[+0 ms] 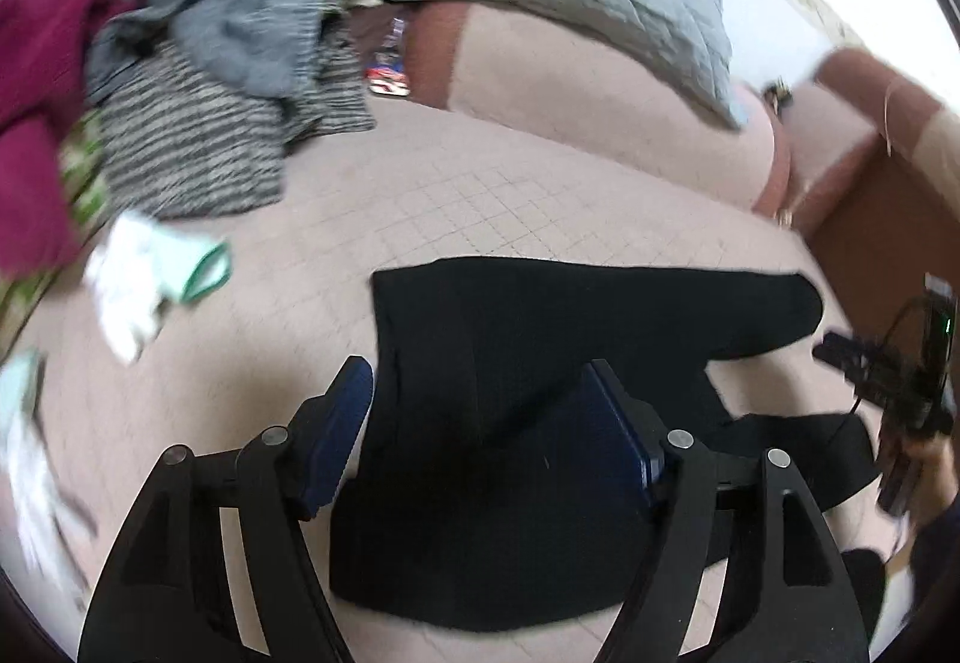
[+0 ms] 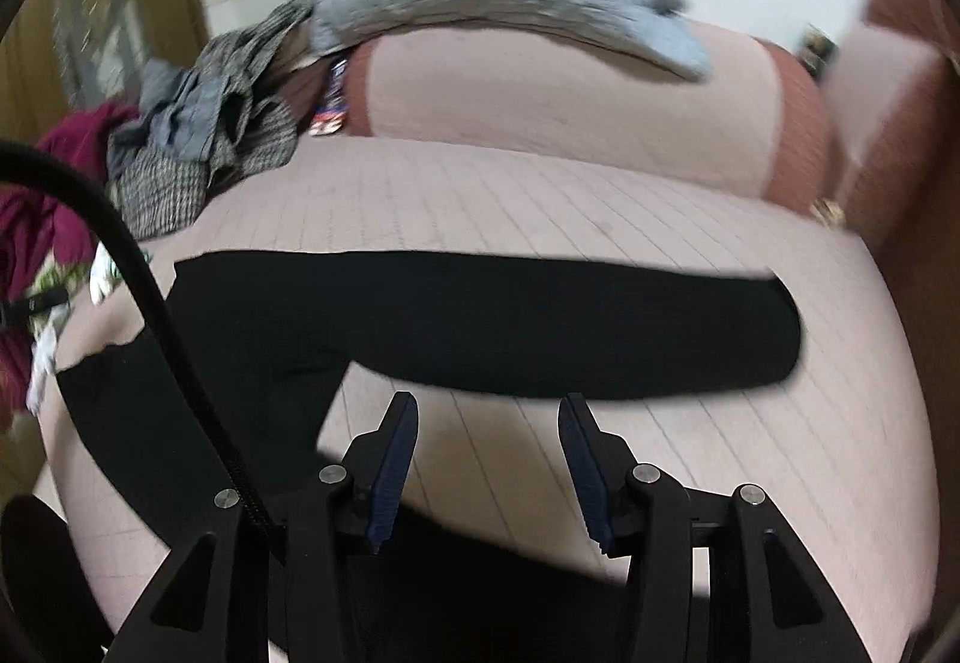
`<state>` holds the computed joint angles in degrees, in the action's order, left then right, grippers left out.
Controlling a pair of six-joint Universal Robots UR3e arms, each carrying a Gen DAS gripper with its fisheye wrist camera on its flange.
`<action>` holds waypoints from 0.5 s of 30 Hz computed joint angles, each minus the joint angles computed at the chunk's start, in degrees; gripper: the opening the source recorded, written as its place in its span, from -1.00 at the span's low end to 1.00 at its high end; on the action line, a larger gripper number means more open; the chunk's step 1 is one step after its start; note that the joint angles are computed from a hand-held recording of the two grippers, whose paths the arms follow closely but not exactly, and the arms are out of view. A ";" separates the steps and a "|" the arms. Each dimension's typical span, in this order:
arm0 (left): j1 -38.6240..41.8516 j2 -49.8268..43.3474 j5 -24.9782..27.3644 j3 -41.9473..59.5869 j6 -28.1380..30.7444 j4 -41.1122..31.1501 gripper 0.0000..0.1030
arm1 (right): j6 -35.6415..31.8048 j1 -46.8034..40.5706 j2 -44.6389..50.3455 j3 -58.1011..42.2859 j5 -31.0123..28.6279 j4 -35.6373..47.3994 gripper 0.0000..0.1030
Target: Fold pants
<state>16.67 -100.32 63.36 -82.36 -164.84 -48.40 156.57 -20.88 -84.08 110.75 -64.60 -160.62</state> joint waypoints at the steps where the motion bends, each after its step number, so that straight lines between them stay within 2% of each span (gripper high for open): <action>1: -0.71 -2.34 0.45 2.64 0.87 -0.66 0.41 | -0.36 1.50 2.33 -2.76 -0.93 0.48 -0.09; 8: -4.24 -20.34 3.86 25.38 1.22 -8.35 0.41 | -3.35 9.58 17.10 -22.60 -6.96 6.32 -0.09; 15: -6.05 -27.66 6.35 34.86 3.16 -9.86 0.41 | -1.64 11.51 24.54 -33.99 -8.03 10.38 -0.09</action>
